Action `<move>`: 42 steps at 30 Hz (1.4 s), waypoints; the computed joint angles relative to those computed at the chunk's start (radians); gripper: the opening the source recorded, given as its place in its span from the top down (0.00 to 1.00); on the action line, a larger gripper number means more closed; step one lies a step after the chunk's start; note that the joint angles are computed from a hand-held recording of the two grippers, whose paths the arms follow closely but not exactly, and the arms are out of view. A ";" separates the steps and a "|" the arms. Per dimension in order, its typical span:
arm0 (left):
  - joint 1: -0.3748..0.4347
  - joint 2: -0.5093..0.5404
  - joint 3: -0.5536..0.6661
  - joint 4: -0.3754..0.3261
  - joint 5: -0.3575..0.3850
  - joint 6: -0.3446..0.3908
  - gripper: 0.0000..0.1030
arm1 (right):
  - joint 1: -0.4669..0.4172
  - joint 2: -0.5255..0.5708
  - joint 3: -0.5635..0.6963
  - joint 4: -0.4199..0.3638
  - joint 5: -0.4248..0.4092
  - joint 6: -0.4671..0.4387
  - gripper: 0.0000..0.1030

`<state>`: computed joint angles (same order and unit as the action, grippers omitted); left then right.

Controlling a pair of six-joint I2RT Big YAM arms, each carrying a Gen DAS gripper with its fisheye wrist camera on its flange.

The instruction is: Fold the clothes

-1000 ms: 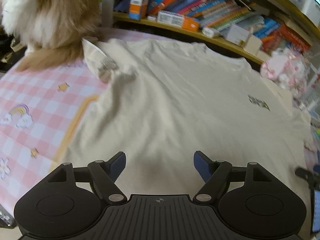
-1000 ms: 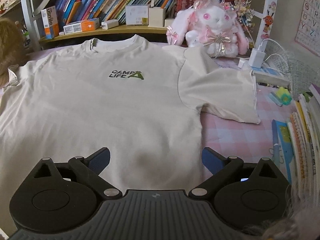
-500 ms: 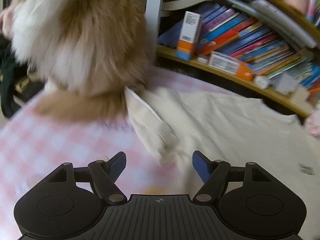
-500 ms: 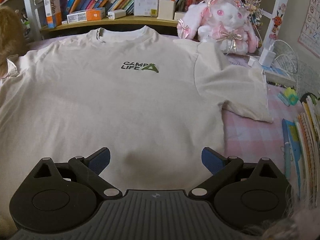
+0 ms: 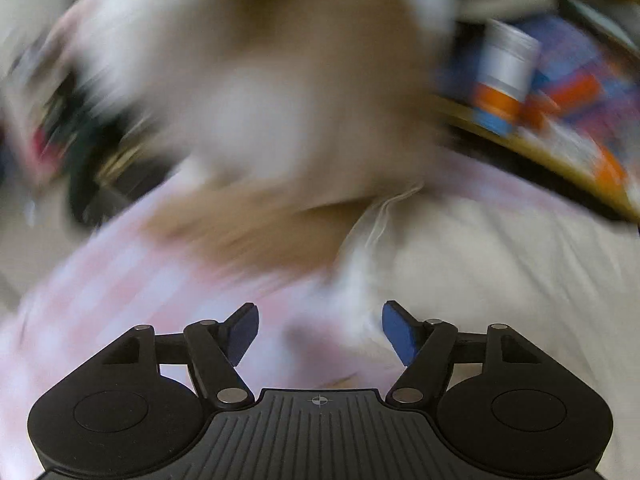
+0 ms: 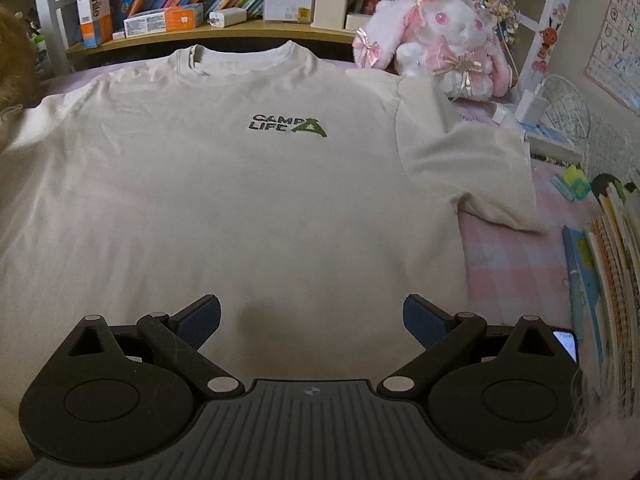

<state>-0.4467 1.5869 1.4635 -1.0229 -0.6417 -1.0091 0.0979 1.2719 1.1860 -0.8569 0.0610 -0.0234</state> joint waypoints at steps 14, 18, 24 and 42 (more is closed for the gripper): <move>-0.114 -0.009 0.006 0.300 0.189 0.301 0.32 | -0.013 0.006 0.008 0.023 0.007 0.029 0.05; -0.161 0.029 0.029 0.308 0.290 0.339 0.32 | -0.072 0.012 0.017 0.037 -0.007 0.089 0.05; -0.220 0.049 0.029 0.262 0.332 0.311 0.32 | -0.209 0.063 0.072 0.057 -0.062 0.222 0.07; -0.318 0.077 0.049 0.168 0.167 0.213 0.19 | -0.449 0.263 0.237 0.048 -0.354 0.552 0.56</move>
<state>-0.7643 1.6637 1.5127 -0.8545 -0.4752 -0.7961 -0.3515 1.5345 1.4232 -0.8086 -0.2933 0.5286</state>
